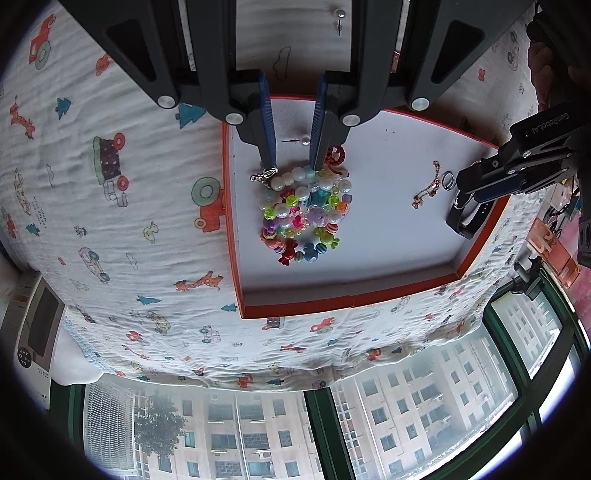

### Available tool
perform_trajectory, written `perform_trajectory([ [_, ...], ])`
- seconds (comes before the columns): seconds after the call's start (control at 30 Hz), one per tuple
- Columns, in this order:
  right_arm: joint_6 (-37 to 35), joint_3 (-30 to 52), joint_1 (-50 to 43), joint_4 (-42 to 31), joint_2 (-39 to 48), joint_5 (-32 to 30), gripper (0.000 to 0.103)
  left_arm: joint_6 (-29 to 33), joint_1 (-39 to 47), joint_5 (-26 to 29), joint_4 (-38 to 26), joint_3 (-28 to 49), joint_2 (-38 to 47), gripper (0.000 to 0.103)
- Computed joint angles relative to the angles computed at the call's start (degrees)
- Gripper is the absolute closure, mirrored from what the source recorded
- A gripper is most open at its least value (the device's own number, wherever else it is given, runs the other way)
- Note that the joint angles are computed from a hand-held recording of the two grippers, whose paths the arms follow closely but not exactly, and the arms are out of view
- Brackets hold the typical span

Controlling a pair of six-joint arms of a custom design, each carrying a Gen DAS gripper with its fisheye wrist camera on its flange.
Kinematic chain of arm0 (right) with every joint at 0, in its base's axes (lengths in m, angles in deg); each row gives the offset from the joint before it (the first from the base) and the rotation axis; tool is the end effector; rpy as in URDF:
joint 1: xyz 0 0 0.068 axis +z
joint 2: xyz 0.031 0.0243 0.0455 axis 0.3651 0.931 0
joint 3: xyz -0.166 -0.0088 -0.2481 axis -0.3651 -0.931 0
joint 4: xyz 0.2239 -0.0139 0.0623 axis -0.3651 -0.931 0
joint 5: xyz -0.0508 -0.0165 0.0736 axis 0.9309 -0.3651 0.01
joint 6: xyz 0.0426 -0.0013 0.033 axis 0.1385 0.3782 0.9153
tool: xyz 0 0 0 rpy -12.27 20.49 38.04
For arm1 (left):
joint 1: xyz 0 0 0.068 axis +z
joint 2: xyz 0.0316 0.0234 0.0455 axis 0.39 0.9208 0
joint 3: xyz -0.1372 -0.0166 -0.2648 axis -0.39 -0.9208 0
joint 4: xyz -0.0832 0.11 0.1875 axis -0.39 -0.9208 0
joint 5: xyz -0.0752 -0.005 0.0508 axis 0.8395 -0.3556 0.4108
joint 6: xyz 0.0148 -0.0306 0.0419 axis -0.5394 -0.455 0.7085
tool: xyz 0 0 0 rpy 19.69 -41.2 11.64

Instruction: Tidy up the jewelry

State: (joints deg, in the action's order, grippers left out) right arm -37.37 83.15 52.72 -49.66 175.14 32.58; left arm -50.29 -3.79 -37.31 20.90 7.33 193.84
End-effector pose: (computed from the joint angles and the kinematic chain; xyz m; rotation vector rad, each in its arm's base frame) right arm 0.2363 0.1374 0.0731 -0.0806 2.4611 0.2385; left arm 0.3260 -0.1655 0.0565 0.2268 2.4919 -0.3609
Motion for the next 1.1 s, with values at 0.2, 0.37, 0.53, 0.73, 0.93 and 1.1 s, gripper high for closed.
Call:
perform_trajectory([
  [0.2, -0.05, 0.02, 0.25, -0.57, -0.45, 0.51, 0.073, -0.17, 0.2, 0.78, -0.47, 0.43, 0.17, 0.048],
  [0.37, -0.07, -0.7, 0.45, -0.82, -1.73, 0.66, 0.069, -0.37, 0.02, 0.5, -0.62, 0.22, -0.21, 0.047],
  [0.53, 0.27, -2.49, 2.35, -1.93, -5.01, 2.68, 0.067, -0.48, -0.74, 0.93, 0.5, -2.8, -2.99, 0.047],
  [0.73, 2.02, -6.99, 3.94, -0.64, -8.17, 3.87, 0.063, 0.69, -4.55, 2.18, 2.96, -9.72, -7.99, 0.047],
  [0.93, 2.77, -10.89, 5.76, 0.34, -10.18, 4.73, 0.063, 1.48, -10.95, 3.5, 3.81, -13.6, -9.31, 0.043],
  [1.1, 2.5, -13.49, 6.98, 1.3, -11.23, 5.9, 0.063, -0.79, -15.19, 3.04, 5.38, -14.84, -7.97, 0.042],
])
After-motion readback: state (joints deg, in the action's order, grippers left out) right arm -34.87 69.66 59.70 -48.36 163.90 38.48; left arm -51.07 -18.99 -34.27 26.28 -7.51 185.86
